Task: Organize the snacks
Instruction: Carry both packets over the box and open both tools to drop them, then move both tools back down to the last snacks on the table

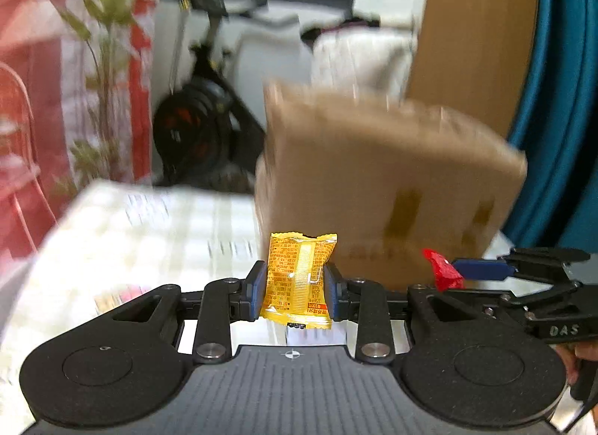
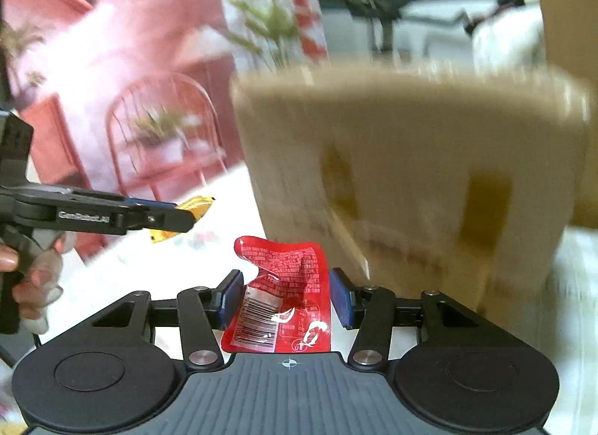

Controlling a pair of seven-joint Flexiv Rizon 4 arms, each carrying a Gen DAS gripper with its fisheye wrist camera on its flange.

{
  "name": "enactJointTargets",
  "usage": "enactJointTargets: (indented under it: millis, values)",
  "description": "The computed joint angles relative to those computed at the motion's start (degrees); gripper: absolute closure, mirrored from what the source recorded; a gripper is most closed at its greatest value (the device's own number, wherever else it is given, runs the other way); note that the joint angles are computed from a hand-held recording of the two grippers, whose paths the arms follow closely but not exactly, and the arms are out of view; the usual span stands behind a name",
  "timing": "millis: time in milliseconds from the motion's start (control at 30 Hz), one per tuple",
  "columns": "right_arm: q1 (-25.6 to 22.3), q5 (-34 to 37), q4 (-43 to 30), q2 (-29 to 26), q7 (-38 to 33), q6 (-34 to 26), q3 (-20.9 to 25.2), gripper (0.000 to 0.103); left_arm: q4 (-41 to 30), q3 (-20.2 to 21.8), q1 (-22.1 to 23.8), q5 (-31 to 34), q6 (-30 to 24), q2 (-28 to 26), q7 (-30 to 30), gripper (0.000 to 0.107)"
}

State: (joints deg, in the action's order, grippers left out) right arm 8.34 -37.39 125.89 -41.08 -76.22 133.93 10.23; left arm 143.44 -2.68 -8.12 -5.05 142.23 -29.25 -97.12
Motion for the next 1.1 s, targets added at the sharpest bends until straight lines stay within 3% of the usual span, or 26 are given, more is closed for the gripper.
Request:
enactJointTargets:
  millis: [167,267,533,667,700,733,800,900,1000,1100]
  values:
    - [-0.3,1.2,-2.5,2.6,-0.1,6.1,0.2,0.056,-3.3,0.6,-2.0,-3.2,2.1,3.2,2.2,0.073]
    - [-0.2,2.4,-6.3,3.5,2.7,6.2,-0.8,0.056,-7.9,-0.2,-2.2,-3.3,0.9,3.4,4.1,0.073]
    - [2.6,11.0,-15.8,2.4,3.6,-3.9,-6.0,0.055,-21.1,-2.7,-0.9,-3.8,-11.0,-0.7,6.2,0.073]
    - [1.9,12.9,-17.5,0.7,4.5,-7.9,-5.4,0.054,-26.5,-2.0,-2.4,-5.6,-16.8,-3.7,9.0,0.071]
    - [1.7,12.9,-17.8,0.4,4.7,-8.7,-5.2,0.052,-27.7,-1.9,-2.8,-6.3,-18.3,-4.4,9.5,0.065]
    - [1.6,13.1,-18.1,0.3,4.6,-9.4,-5.3,0.052,-28.0,-2.2,-2.5,-6.3,-19.1,-4.8,9.3,0.056]
    - [3.2,16.1,-17.3,0.3,3.0,-8.6,-6.4,0.046,-28.3,-1.7,-3.0,-7.7,-19.6,-5.3,8.8,0.049]
    - [2.3,17.4,-15.6,0.7,2.1,-5.6,-5.6,0.041,-26.6,-1.5,-3.2,-7.3,-19.0,-4.1,8.5,0.049]
    - [-1.1,13.4,-14.0,1.3,3.3,-3.7,-3.6,0.041,-23.8,0.1,-5.6,-8.0,-16.1,-2.5,9.7,0.049]
    - [-4.2,9.2,-11.2,2.3,4.7,-1.7,-2.6,0.041,-20.7,-1.8,-4.4,-5.6,-13.7,-0.7,7.8,0.049]
